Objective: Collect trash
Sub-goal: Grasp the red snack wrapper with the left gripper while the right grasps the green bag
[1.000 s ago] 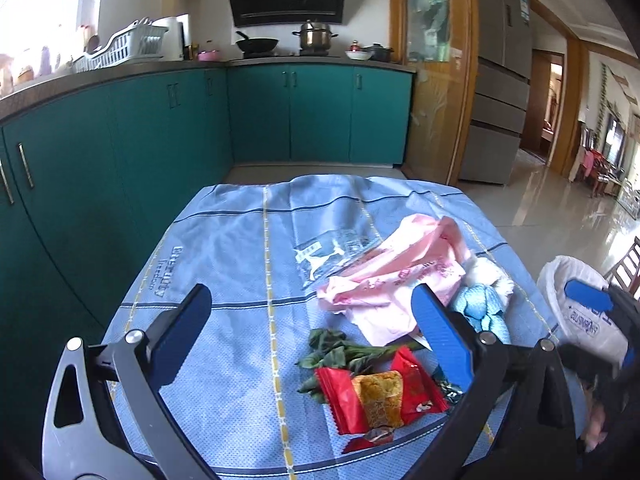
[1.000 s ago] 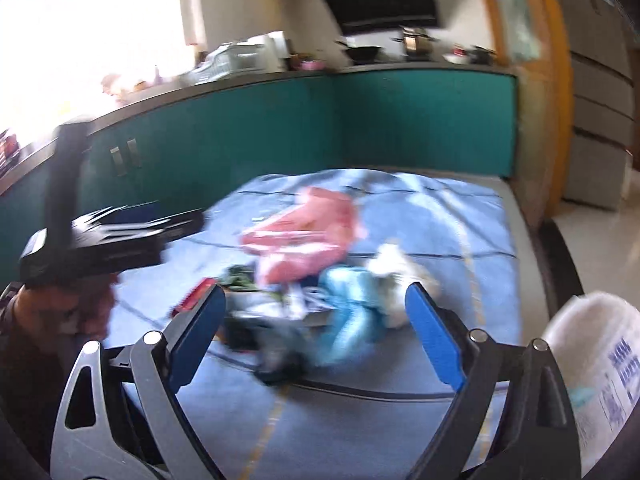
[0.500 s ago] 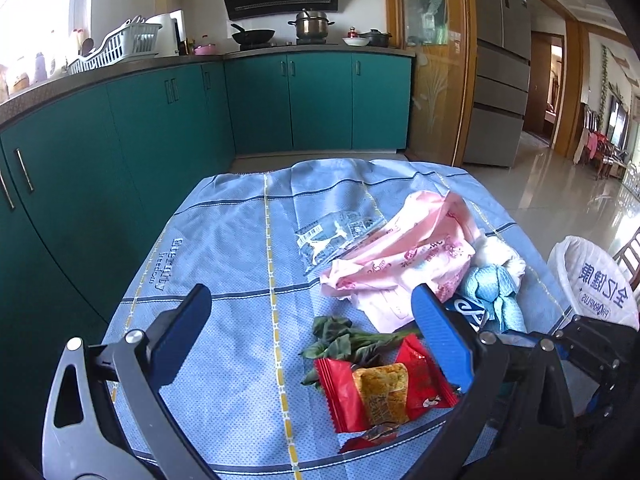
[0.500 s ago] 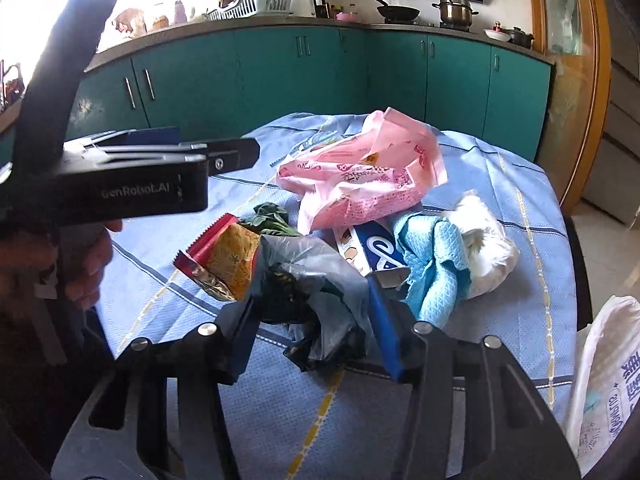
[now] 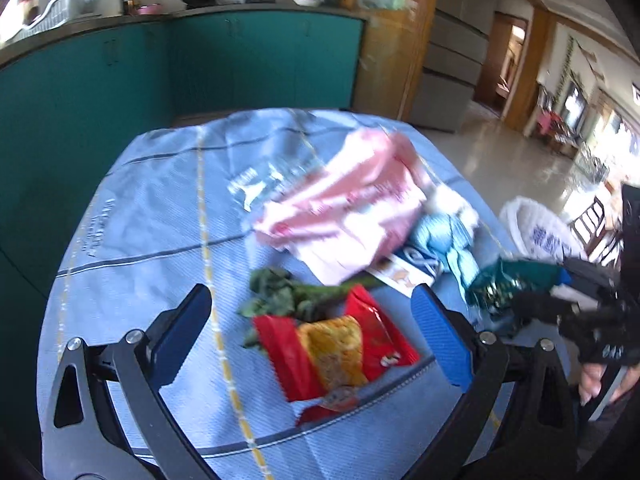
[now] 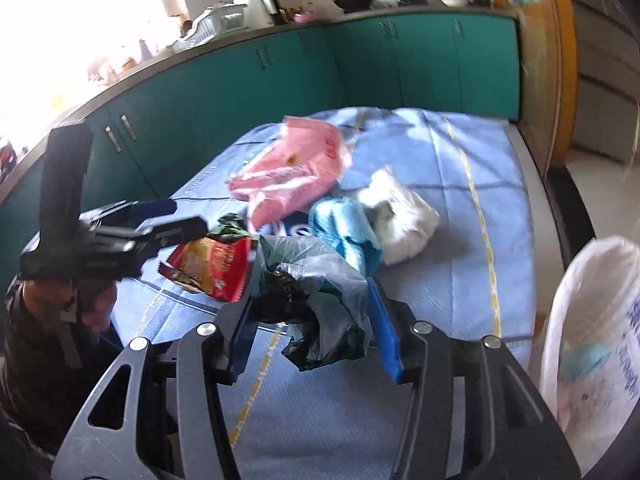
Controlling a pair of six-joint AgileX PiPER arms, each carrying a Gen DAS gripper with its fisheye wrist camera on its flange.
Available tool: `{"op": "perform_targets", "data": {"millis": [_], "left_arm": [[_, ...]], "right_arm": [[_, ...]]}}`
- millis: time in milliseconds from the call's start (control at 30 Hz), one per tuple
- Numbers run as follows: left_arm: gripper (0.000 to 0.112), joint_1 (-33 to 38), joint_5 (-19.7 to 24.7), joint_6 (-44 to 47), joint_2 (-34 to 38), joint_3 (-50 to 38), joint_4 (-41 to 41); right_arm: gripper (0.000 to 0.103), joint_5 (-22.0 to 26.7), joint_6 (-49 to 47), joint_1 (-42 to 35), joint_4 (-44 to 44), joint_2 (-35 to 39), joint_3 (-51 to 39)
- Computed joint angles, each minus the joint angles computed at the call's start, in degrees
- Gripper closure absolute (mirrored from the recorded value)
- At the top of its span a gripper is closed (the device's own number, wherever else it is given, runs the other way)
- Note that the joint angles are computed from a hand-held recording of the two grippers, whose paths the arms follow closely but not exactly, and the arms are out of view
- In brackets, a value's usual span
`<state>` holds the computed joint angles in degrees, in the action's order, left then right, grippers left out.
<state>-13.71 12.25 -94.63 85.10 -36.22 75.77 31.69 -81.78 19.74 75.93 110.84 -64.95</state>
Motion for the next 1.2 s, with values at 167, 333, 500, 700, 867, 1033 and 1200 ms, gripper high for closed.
{"op": "perform_targets", "data": {"millis": [167,333,500,700,867,1033,1200], "left_arm": [[0.013,-7.09,9.38,1.86,4.51,-2.66,-0.50],[0.013,-11.53,14.66,3.32,8.15,-4.63,0.01],[0.013,-13.56,16.65,4.86,11.50,-6.05,-1.25],[0.013,-12.68,16.24,5.84,14.27,-7.82,-2.65],[0.019,-11.26,13.74,4.91,13.89,-6.90,-0.87],[0.028,-9.02,10.28,1.26,10.88,-4.66,2.38],[0.031,-8.73,8.91,-8.26,6.60,-1.64,11.98]], "right_arm": [[0.034,-9.67,5.94,2.40,-4.15,-0.34,0.65],[0.025,-14.73,5.31,2.66,-2.39,-1.19,1.73],[0.013,-17.97,7.41,3.74,-4.31,-1.40,2.21],[0.012,-19.08,11.35,4.52,-8.39,-0.47,1.21],[0.012,-19.80,17.06,4.63,-13.67,0.87,-0.16],[0.012,-19.49,15.07,3.80,-10.65,1.49,-0.72],[0.012,-19.60,6.79,2.98,-1.59,1.59,-0.40]]}}
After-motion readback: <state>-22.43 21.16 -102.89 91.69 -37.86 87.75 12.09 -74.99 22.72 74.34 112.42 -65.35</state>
